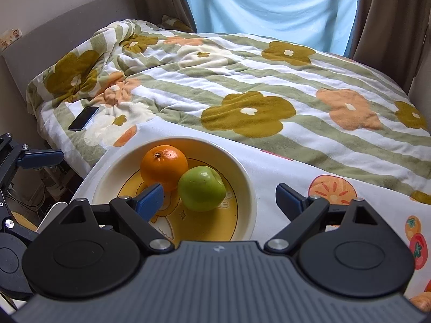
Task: Organize fruits
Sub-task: 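Open both tools to release the fruits and lift away, then grasp the green apple with the left tool while the right tool grasps the brown apple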
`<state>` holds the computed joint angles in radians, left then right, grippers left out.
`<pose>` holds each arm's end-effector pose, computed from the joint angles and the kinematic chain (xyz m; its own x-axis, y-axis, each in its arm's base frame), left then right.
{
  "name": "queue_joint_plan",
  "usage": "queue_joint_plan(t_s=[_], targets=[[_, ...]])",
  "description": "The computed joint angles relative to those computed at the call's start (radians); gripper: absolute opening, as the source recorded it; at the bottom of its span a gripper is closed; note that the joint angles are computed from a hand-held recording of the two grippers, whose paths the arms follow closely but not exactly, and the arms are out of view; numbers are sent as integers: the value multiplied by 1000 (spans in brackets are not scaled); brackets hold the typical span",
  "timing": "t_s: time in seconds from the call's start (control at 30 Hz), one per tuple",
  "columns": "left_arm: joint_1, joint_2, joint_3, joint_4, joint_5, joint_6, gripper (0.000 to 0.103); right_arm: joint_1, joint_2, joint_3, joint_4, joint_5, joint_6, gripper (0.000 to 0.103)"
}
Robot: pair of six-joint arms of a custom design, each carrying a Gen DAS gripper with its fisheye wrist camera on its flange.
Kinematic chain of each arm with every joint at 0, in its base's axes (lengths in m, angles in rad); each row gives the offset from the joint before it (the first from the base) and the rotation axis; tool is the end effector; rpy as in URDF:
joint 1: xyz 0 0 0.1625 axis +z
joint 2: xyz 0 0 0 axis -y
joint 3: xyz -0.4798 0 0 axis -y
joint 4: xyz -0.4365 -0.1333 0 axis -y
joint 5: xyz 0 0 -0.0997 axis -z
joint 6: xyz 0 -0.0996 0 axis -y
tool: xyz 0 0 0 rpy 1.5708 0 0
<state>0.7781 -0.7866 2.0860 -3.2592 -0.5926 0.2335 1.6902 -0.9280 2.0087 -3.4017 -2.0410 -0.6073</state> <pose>-0.2539 -0.5533 0.0680 -0.4469 0.3225 -0.8344 0.7837 0.5909 -0.1914 0.1622 -0.6116 0.1644 -0.7073 -0.2498 0.6612 -0.5977 0.7109 -0.3707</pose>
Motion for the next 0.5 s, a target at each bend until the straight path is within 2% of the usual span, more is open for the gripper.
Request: queue_joint_plan(t_s=[0.13,0.27,0.5], targets=[[-45,-21,31,25,38,-84,100,7,-52,54,-9,-5,0,103],[-99,-38,61,61,81,-186,100,6,-118,137,-95,3,-16,103],[-208,-55,91,210,135,-439,100,-14,-274,259,-132,8,-31,103]])
